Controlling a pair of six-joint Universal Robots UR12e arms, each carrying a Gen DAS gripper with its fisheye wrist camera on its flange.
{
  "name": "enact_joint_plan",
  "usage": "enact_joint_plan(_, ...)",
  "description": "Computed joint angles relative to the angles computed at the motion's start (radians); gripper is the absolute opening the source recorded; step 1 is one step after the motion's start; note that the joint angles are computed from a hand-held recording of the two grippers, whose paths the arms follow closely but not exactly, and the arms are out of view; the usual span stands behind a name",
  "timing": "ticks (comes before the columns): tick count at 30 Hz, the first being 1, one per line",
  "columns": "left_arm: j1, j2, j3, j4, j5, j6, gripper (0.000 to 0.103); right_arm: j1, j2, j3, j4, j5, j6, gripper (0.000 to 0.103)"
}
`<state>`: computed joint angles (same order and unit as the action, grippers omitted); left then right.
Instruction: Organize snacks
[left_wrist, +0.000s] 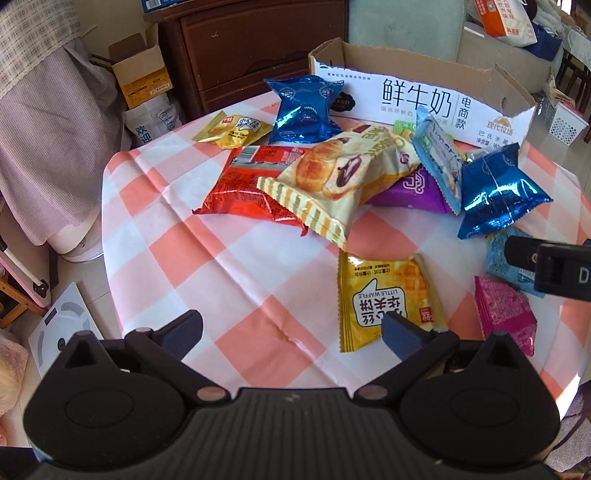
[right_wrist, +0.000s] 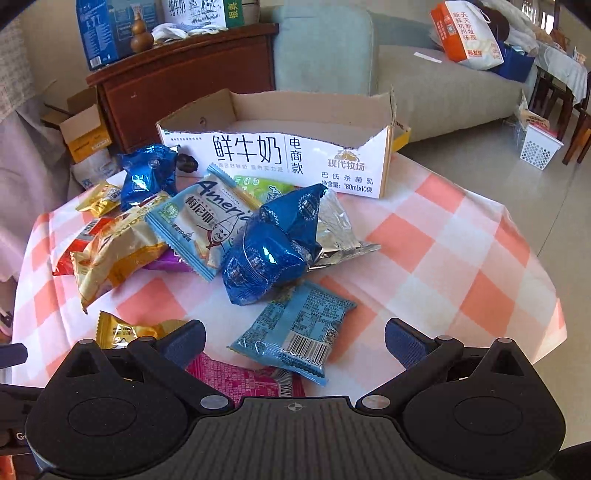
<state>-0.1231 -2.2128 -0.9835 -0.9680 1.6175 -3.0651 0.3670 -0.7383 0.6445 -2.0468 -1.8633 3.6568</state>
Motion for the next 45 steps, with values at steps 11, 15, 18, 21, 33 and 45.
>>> enact_joint_plan(11,0.000,-0.019,0.071,-0.050,0.095,-0.053,0.102,0.001,0.029,-0.095,0.039,0.005,-0.142,0.103)
enact_joint_plan(15,0.002,-0.023,0.084,-0.055,0.113,-0.084,0.102,-0.007,0.021,-0.085,0.028,0.036,-0.190,0.103)
enact_joint_plan(18,0.002,-0.028,0.087,-0.061,0.116,-0.097,0.102,-0.014,0.011,-0.055,0.016,0.070,-0.131,0.103)
enact_joint_plan(21,-0.001,-0.027,0.078,-0.044,0.131,-0.103,0.102,-0.017,0.005,-0.039,0.025,0.084,-0.039,0.103)
enact_joint_plan(33,0.001,-0.032,0.082,-0.043,0.091,-0.149,0.102,-0.007,0.023,-0.071,0.067,0.015,-0.006,0.103)
enact_joint_plan(45,-0.009,-0.037,0.084,-0.033,0.104,-0.121,0.102,0.004,0.055,-0.132,0.118,-0.018,-0.050,0.103)
